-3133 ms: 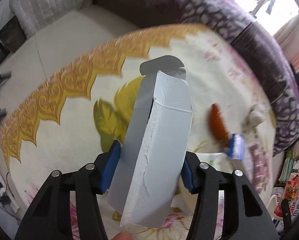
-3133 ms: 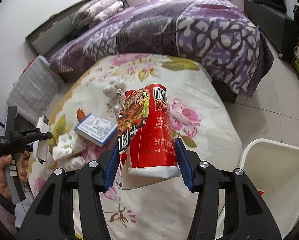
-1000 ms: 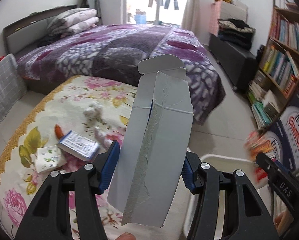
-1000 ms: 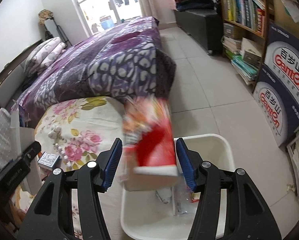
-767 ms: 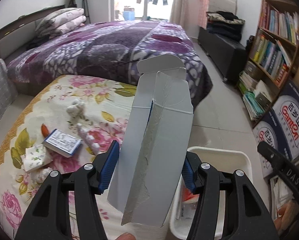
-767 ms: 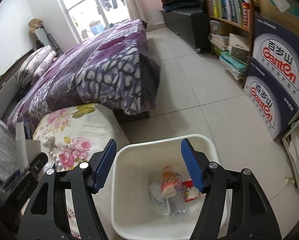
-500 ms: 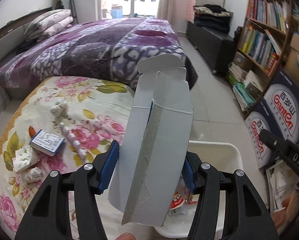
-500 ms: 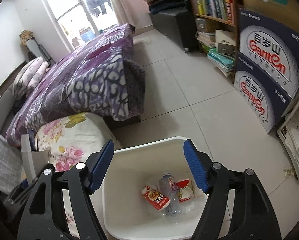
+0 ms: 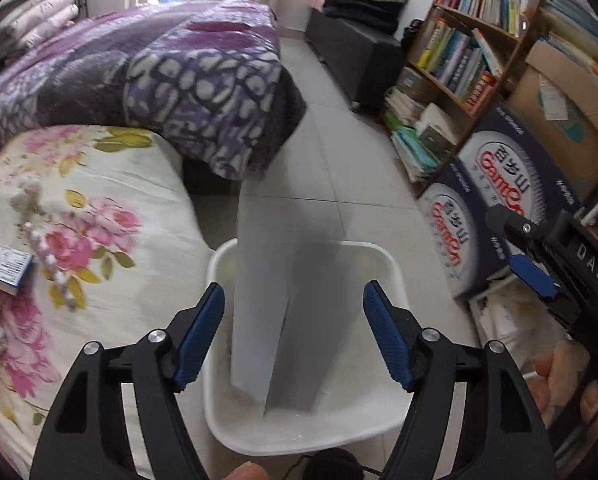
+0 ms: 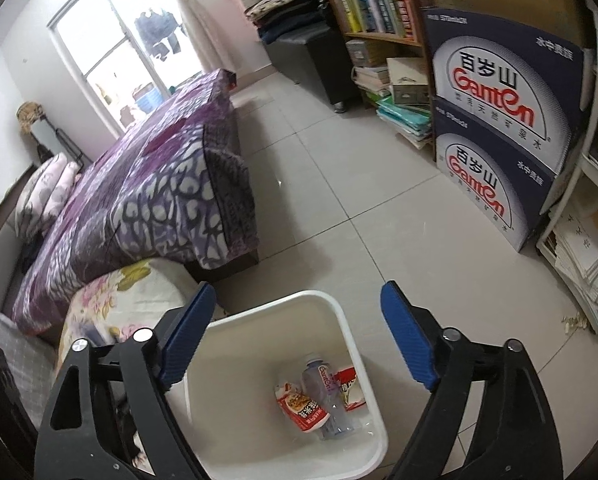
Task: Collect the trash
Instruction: 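Open the right gripper over the bin while the left gripper releases the white box into it, then move the left gripper back over the mattress while the right gripper grasps the pink fuzzy strip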
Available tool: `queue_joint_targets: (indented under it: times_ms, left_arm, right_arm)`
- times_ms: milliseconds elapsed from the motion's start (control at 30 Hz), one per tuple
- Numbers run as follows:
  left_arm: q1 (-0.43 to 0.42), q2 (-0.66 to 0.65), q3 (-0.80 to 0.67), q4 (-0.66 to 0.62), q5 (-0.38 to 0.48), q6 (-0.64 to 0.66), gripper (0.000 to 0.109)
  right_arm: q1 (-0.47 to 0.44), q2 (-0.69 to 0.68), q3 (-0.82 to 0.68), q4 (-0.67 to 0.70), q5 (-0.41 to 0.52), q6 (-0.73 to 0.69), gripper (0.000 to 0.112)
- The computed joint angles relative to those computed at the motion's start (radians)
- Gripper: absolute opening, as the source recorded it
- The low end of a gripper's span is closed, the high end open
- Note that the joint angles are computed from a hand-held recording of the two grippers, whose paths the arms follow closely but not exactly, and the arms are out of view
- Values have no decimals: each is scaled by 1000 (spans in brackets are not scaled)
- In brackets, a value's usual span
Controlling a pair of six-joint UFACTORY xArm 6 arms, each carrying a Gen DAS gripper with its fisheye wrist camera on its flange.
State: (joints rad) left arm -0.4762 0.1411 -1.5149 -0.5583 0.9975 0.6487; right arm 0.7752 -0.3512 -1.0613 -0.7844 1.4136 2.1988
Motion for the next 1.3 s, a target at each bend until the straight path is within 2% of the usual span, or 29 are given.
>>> queue_joint_targets:
  times_ms: [267, 667, 833, 1000, 1167, 1300]
  left_arm:
    - [13, 12, -15, 30, 0, -11, 74]
    - [97, 84, -76, 186, -61, -74, 78]
    - [153, 168, -173, 283, -72, -146, 78]
    - [200, 292, -321, 511, -77, -187, 79]
    - [257, 460, -537, 631, -15, -179, 79]
    - [286, 573, -669, 708, -9, -144, 79]
  right_arm:
    - [-18, -17, 23, 0, -46, 28, 85]
    - [-83, 184, -146, 35, -174, -109, 86]
    - [-108, 296, -249, 66, -229, -190, 87]
    - [-132, 418, -368, 117, -280, -303, 87]
    - [-154, 555, -508, 181, -325, -450, 88]
    - [-167, 684, -649, 227, -352, -572, 89]
